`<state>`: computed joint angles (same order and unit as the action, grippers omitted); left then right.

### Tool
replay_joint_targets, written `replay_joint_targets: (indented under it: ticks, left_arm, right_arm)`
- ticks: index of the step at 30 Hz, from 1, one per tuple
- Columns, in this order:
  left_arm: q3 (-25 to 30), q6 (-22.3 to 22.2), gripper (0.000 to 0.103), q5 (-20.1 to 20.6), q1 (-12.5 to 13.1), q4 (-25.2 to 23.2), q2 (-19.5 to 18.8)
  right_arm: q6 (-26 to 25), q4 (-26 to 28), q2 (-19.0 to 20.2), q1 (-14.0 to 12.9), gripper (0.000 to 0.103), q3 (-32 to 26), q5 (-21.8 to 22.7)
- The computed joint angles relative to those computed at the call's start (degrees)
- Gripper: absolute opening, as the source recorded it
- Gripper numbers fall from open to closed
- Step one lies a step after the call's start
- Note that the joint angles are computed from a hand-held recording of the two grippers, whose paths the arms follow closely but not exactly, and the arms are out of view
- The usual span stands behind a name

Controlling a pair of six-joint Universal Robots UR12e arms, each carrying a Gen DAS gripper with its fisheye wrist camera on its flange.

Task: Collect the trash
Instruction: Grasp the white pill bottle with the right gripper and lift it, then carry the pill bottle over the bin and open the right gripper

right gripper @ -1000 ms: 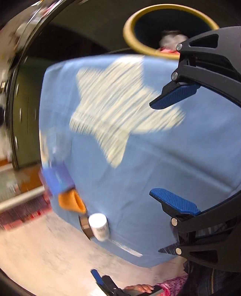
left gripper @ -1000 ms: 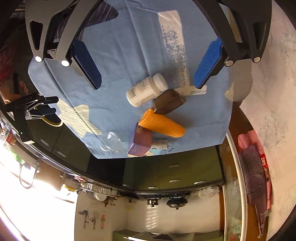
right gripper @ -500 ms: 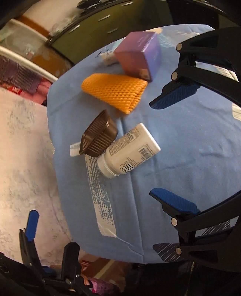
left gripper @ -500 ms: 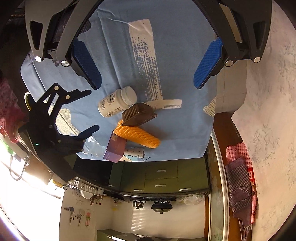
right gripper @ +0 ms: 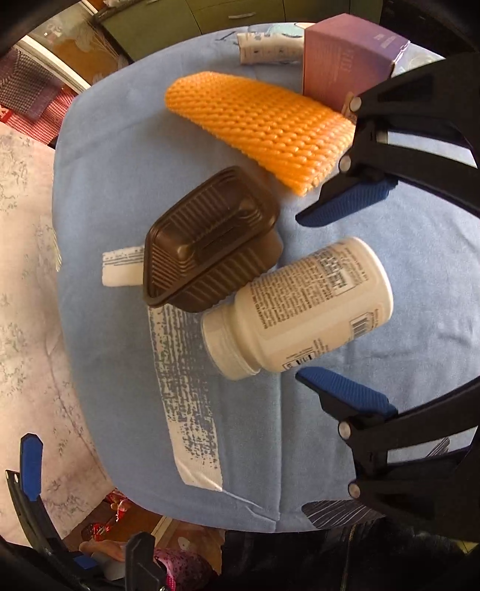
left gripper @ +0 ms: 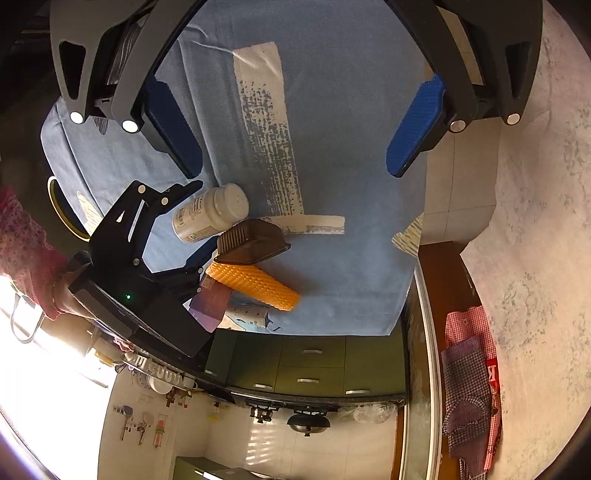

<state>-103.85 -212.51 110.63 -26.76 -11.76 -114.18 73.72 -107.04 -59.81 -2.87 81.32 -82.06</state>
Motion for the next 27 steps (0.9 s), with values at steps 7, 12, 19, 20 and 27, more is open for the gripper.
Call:
replay_joint_targets:
  ticks: [7,12,19,20,27]
  left_arm:
    - [0.09,-0.09,0.098,-0.33,-0.03,0.09,-0.20]
    - [0.19,0.21,0.098,-0.48,-0.13,0.12,-0.32]
    - [1.48,0.98,0.098,-0.55,-0.53,-0.90,-1.03]
    - [1.81,1.16,0.098,-0.74,-0.57,-1.21,-1.24]
    - [4.61,3.58,0.098,-2.11,-1.24,-3.07,-3.08]
  right_arm:
    - [0.57,-0.57,-0.47,-0.29,0.056,1.02,0.10]
    - [1.59,-0.61,-1.46,-1.50,0.048,2.40,1.19]
    - [5.20,-2.32,-2.90,-4.85,0.047,4.84,3.75]
    - [5.79,-2.34,-3.04,-5.48,0.047,4.99,3.97]
    - [11.97,-3.28,-4.28,-11.03,0.046,6.17,7.99]
